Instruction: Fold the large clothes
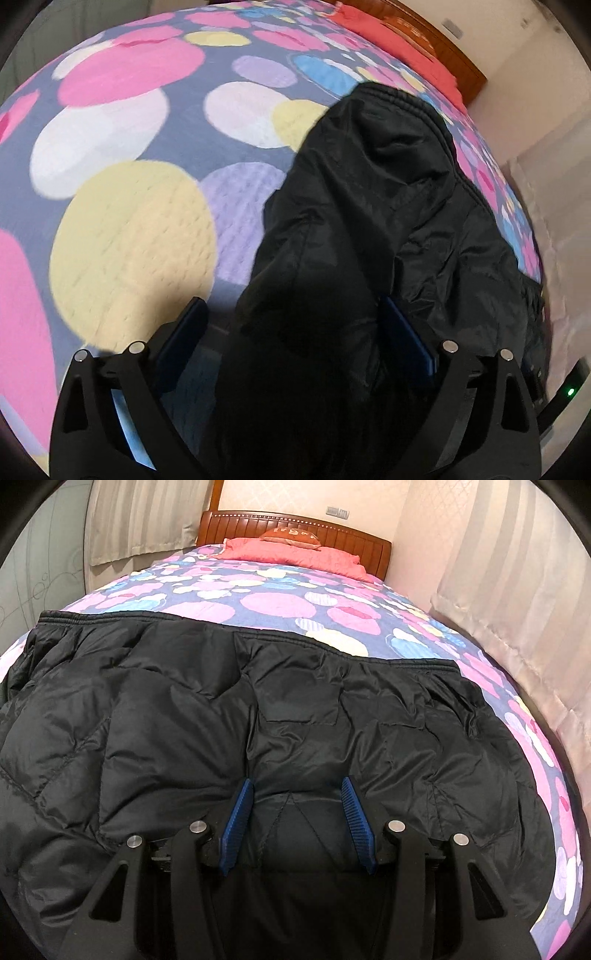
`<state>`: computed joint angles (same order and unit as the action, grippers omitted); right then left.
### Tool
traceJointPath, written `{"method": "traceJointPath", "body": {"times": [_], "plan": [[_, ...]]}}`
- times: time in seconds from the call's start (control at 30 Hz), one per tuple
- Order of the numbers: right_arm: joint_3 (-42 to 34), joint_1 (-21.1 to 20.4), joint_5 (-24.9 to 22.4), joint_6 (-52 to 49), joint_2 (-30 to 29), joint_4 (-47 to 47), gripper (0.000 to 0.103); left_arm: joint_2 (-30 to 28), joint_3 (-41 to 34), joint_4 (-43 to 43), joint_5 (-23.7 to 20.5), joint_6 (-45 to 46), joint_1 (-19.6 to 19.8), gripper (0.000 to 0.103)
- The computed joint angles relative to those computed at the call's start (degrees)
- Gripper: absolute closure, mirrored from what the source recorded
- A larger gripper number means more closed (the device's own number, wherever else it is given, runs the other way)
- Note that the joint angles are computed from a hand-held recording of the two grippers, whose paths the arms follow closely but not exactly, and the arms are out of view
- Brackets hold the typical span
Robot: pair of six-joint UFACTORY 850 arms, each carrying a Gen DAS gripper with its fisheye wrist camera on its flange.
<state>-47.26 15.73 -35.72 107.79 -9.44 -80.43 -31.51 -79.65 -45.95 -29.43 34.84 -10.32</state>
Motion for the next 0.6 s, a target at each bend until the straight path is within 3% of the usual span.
{"method": "traceJointPath", "body": {"times": [0.07,0.17,0.2,0.23,0.37,0.53,0.6], "plan": [[0.17,-0.02,0.10,0.66,0.02,-0.51,0.053,-0.14,-0.09,-0.82,-0.63,1.00,0.16,0.010],[0.22,0.30,-0.37,1.35,-0.14,-0.93,0.053,0.45,0.61,-4.36,-1.95,4.64,0.50,0.031],[0.28,0.25,-0.27,1.43,-0.08,-0.98,0.053,0.62,1.00,-7.73,-3.67,7.78,0.81,0.048],[0.32,0.34,-0.39,1.63,-0.10,-1.04,0.053,0.41,0.87,-9.03,-4.98,8.54,0.98,0.052],[0.40,0.26,-0.19,1.75,-0.05,-1.22,0.052,1.73,2.93,-10.32,-1.64,10.18,0.09,0.055],[0.57,0.19,0.18,2.65,0.12,-1.80,0.052,3.69,4.09,-10.01,0.17,9.59,-0.66,0.078],[0.65,0.11,0.37,3.05,0.20,-2.10,0.052,5.49,4.61,-9.16,0.80,8.69,-1.35,0.080]]}}
